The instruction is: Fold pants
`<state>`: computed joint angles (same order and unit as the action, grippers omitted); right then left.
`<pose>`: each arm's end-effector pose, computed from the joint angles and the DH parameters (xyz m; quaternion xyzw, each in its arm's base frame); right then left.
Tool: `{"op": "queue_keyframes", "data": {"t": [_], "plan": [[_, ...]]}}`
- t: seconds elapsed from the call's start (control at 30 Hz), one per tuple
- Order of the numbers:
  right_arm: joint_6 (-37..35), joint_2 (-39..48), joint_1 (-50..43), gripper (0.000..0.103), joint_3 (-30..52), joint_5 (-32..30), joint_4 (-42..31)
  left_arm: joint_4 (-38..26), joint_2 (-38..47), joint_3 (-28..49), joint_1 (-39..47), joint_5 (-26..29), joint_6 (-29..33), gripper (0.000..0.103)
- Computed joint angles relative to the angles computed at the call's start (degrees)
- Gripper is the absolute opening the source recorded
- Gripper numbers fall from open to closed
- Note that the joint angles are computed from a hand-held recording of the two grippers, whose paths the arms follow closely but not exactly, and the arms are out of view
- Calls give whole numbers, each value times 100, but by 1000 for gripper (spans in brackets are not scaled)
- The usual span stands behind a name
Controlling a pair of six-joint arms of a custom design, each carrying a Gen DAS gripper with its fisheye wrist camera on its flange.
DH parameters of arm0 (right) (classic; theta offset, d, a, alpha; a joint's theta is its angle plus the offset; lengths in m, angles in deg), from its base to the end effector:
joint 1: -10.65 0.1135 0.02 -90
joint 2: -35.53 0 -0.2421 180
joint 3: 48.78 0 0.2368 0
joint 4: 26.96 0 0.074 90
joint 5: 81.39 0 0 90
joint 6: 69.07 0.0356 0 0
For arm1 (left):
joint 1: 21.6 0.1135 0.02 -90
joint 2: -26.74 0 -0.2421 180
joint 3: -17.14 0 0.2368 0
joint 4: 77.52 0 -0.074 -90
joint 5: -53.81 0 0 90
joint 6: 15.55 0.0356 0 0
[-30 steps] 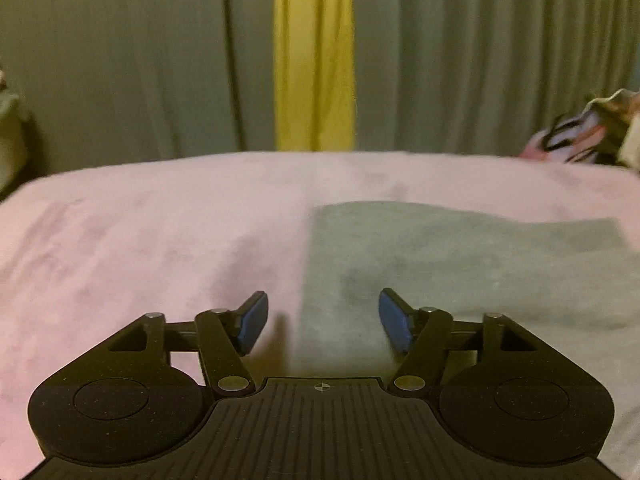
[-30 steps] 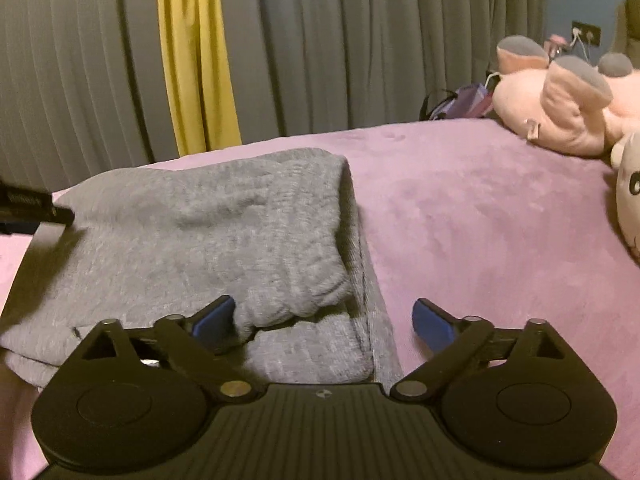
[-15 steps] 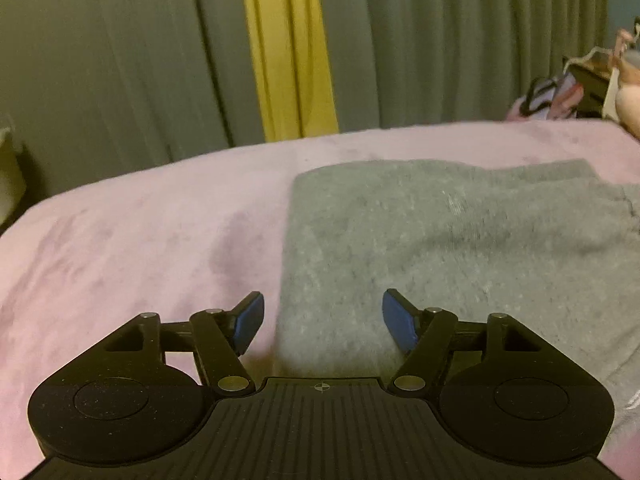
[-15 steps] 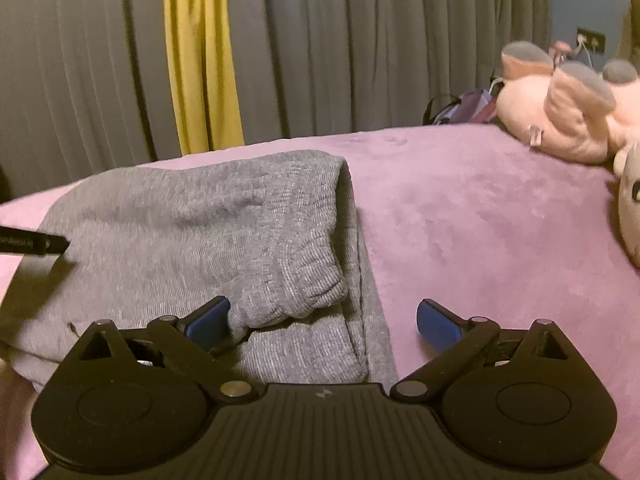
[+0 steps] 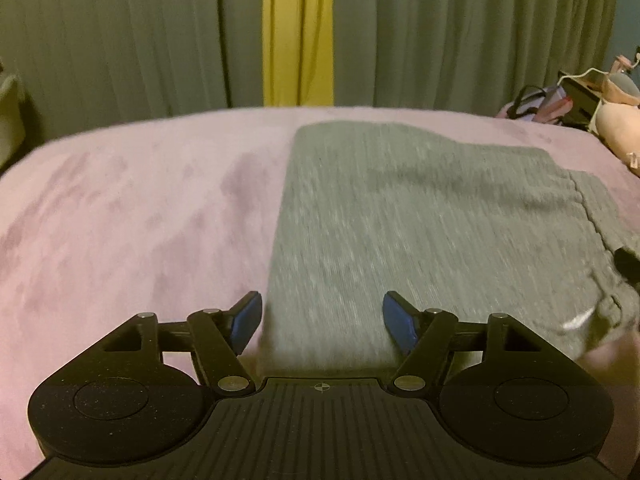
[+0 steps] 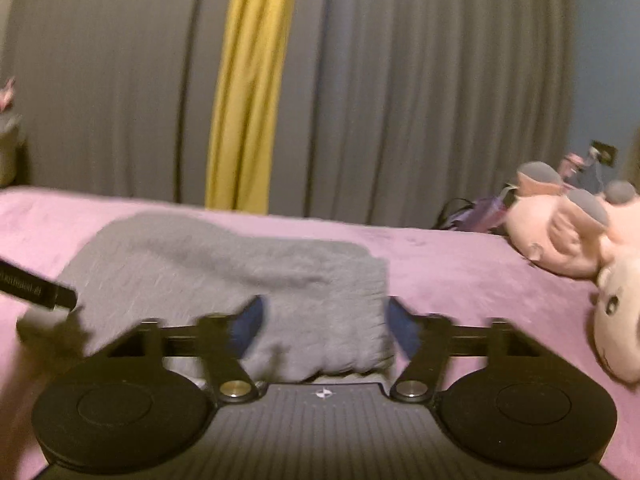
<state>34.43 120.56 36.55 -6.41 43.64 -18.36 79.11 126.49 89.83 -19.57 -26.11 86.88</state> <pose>0.2416 0.0946 0.1365 0.0494 0.8526 -0.0995 0.5107 0.3414 0.0059 0.1603 0.1146 0.9308 -0.0396 0.3449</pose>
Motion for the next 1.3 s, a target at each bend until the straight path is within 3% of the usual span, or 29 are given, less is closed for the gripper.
{"op": "queue_keyframes", "data": {"t": [0.07, 0.17, 0.57, 0.67, 0.73, 0.87, 1.0, 1.1, 1.17, 1.3], "plan": [[-8, 248, -13, 38, 189, -112, -233, 7, 39, 0, -36, -75, -38, 73], [34, 632, -82, 38, 421, -32, -549, 57, 31, -78, -15, -97, -43, 73], [-274, 854, 199, 38, 695, 364, -1171, -227, 343, 33, 133, -163, -354, 78], [660, 411, -142, 40, 837, -272, -2070, -514, 320, 78, 237, -8, -551, 78], [1320, -193, -653, 45, 508, -1102, -2133, -726, 275, 89, 350, 223, -628, 78], [2855, -1153, -2379, 60, -474, -3837, -1401, -1169, 255, 163, 483, 663, -686, 77], [4052, -221, -3548, 62, -905, -6035, -53, -851, 31, -146, 483, 912, -671, 77], [4920, 616, -3778, 62, -1186, -6514, 1686, -733, 54, -191, 585, 1263, -1026, 77], [5370, 1200, -3928, 69, -1262, -6698, 2758, -346, 10, -393, 707, 1422, -1595, 77], [5913, 1883, -4180, 69, -1440, -6537, 3899, 49, 65, -482, 838, 1381, -2383, 77]]}}
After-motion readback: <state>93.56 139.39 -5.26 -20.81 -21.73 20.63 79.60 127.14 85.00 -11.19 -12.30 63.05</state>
